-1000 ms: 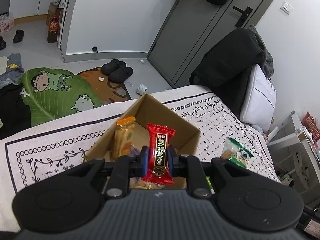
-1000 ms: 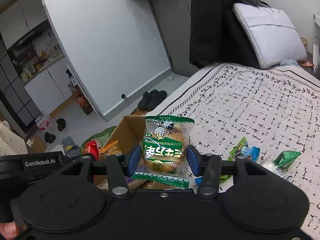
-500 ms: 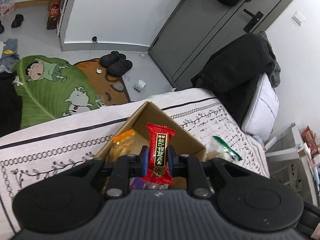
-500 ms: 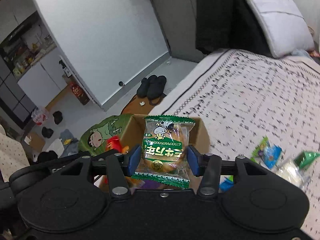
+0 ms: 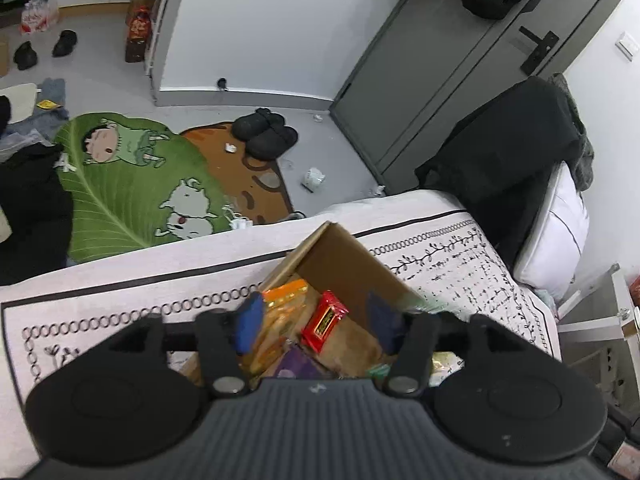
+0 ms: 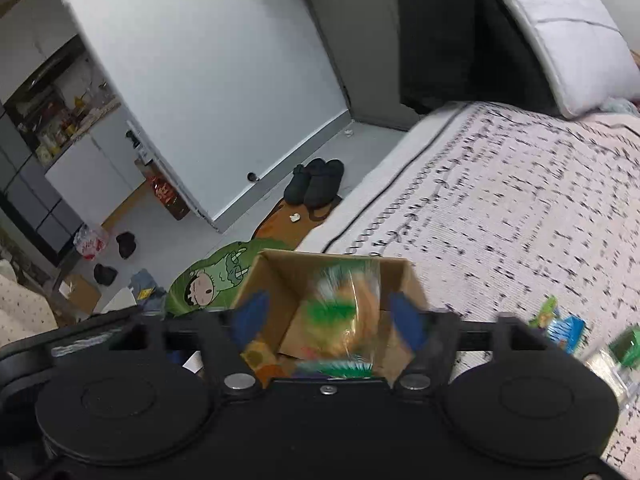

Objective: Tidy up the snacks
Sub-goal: 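Open both grippers to drop the candy bar and biscuit into the box, then move both grippers back from the box to the remaining snacks on the bed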

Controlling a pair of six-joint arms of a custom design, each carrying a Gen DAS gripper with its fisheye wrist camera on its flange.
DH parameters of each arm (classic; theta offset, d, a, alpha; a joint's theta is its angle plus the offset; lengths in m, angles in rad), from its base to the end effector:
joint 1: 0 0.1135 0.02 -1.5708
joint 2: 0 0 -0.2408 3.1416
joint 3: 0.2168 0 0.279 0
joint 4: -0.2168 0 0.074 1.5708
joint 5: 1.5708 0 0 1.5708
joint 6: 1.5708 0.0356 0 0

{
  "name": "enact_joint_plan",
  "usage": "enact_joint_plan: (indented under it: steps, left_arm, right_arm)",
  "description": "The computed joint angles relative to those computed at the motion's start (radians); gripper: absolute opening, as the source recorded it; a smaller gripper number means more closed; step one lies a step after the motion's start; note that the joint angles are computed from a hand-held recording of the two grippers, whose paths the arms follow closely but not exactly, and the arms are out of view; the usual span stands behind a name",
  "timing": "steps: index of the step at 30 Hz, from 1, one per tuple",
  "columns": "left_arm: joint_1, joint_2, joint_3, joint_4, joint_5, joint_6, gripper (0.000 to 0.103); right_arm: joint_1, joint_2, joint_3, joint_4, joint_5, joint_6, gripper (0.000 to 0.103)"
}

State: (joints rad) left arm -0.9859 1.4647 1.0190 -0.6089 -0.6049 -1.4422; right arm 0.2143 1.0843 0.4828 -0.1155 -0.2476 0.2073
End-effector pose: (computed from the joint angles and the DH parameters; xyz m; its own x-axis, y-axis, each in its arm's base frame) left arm 0.1920 -0.2533 0.1998 -0.5881 -0.5895 -0.5538 -0.4081 0.8074 -0.4261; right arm 0.2403 0.0612 0.1504 -0.7079 0.0501 -0.7045 -0.2462 0.9174 0.3127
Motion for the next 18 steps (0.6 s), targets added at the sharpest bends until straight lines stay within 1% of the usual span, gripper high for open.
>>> enact_joint_plan:
  steps: [1,4,7,11,13,18]
  left_arm:
    - [-0.011,0.001,0.007,-0.021,-0.012,-0.019,0.077]
    - [-0.053,0.029,0.057,-0.118,-0.059,-0.088,0.087]
    - [-0.092,0.080,0.133,-0.229,-0.085,-0.129,0.089]
    - [-0.137,0.108,0.186,-0.304,-0.092,-0.167,0.089]
    - [-0.161,0.122,0.216,-0.353,-0.090,-0.205,0.094]
    - [-0.237,0.164,0.300,-0.469,-0.124,-0.287,0.095]
  right_arm:
    - [-0.019,-0.016,-0.008,-0.006,-0.010,0.001,0.082]
    - [-0.062,-0.075,-0.016,-0.059,-0.042,-0.028,0.085]
    - [-0.094,-0.150,-0.030,-0.120,-0.057,-0.052,0.092]
    - [-0.154,-0.258,-0.044,-0.223,-0.101,-0.123,0.099]
    - [-0.193,-0.322,-0.047,-0.282,-0.130,-0.160,0.102]
    - [-0.309,-0.452,-0.056,-0.407,-0.220,-0.266,0.103]
